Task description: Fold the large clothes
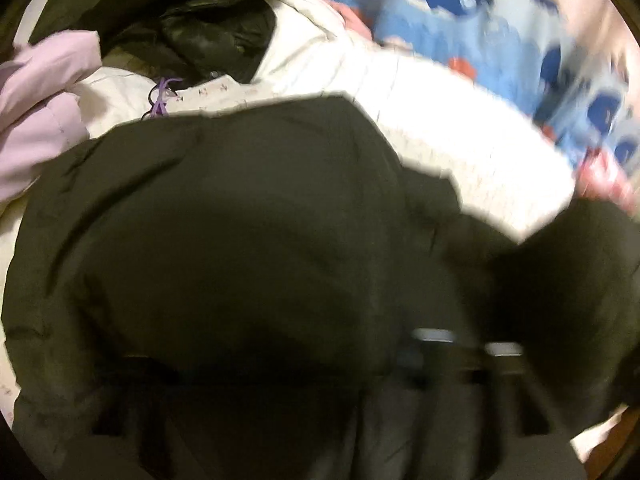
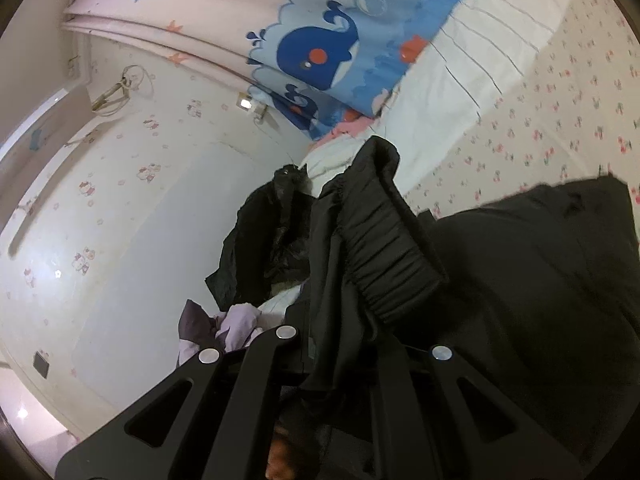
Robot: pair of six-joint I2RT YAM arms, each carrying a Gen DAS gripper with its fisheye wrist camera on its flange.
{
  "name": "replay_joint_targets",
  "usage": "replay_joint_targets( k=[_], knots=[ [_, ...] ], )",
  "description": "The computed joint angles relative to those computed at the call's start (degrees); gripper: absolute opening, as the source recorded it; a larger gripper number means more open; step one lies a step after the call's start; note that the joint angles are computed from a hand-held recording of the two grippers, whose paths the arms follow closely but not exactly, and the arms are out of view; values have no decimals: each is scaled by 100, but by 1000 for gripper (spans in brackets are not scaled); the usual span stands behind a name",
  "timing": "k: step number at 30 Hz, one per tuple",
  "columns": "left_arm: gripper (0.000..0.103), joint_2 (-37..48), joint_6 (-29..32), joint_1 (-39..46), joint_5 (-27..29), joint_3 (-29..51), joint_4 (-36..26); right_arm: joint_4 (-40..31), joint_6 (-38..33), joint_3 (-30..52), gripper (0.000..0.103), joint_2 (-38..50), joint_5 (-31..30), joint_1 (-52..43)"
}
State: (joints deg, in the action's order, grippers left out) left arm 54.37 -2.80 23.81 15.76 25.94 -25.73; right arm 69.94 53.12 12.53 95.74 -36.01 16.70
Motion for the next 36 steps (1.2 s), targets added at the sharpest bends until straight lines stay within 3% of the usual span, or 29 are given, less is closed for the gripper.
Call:
replay_joint_targets(
  k=[2, 3, 5, 7, 9, 11, 12, 14, 17, 18, 20, 23, 26, 27, 30, 34, 35, 36],
  knots=[
    [19, -766, 370, 591, 427, 126, -204, 141, 32, 26, 3, 152, -63, -10],
    [19, -1236, 748, 1236, 1011, 412, -514, 283, 106, 41, 3, 224, -67, 6],
    [19, -1395, 1387, 2665, 2286, 995, -991, 745, 486, 105, 3, 348, 15, 136],
    [19, -1051, 1442, 4104, 3260, 1782, -1198, 1051, 779, 223, 3, 362, 259, 450],
    [19, -215, 2092, 5361, 4373, 2491, -1612, 1110, 952, 551, 3, 390, 671, 1081],
    [19, 812, 1879, 6238, 4814, 3225, -1724, 955, 876, 986, 3, 460, 1031, 1674],
    [26, 1477, 1700, 6573, 4796, 3662, -1885, 755, 688, 1226, 3, 511, 1253, 1949],
    [31, 2349, 2000, 6746, 4609, 4221, -2387, -348, 48, 2059, 6, 801, 1793, 2593],
    [31, 3077, 2850, 6919, 4429, 4552, -2932, -2473, -13, 3836, 14, 2169, 1547, 3111],
    [31, 3087, 3255, 6942, 4416, 4499, -3095, -3409, -148, 4480, 21, 2591, 1340, 3206],
    [32, 2973, 3616, 6954, 4412, 4406, -3205, -4948, -462, 5565, 23, 3322, 1262, 3479],
    [46, 2963, 3956, 6921, 4472, 4536, -3495, -5051, -828, 5471, 29, 3110, 1668, 3675],
    [55, 3262, 4791, 7179, 4662, 5004, -4478, -5133, -1218, 4921, 61, 2408, 1818, 3670],
    [59, 3513, 5087, 7327, 4725, 5197, -4718, -5291, -1575, 4662, 75, 2025, 2238, 3744],
    [65, 3504, 5196, 7369, 4775, 5156, -4895, -5773, -2416, 4311, 92, 1340, 3437, 4057],
    [66, 3248, 4872, 7285, 4673, 4916, -4625, -7219, -3163, 5370, 93, 1892, 4748, 4547],
    [66, 3245, 4910, 7293, 4664, 4913, -4674, -7940, -3419, 6022, 93, 2362, 4915, 4665],
    [67, 3227, 4917, 7282, 4648, 4913, -4688, -8327, -3448, 6497, 91, 2789, 4450, 4638]
  ],
)
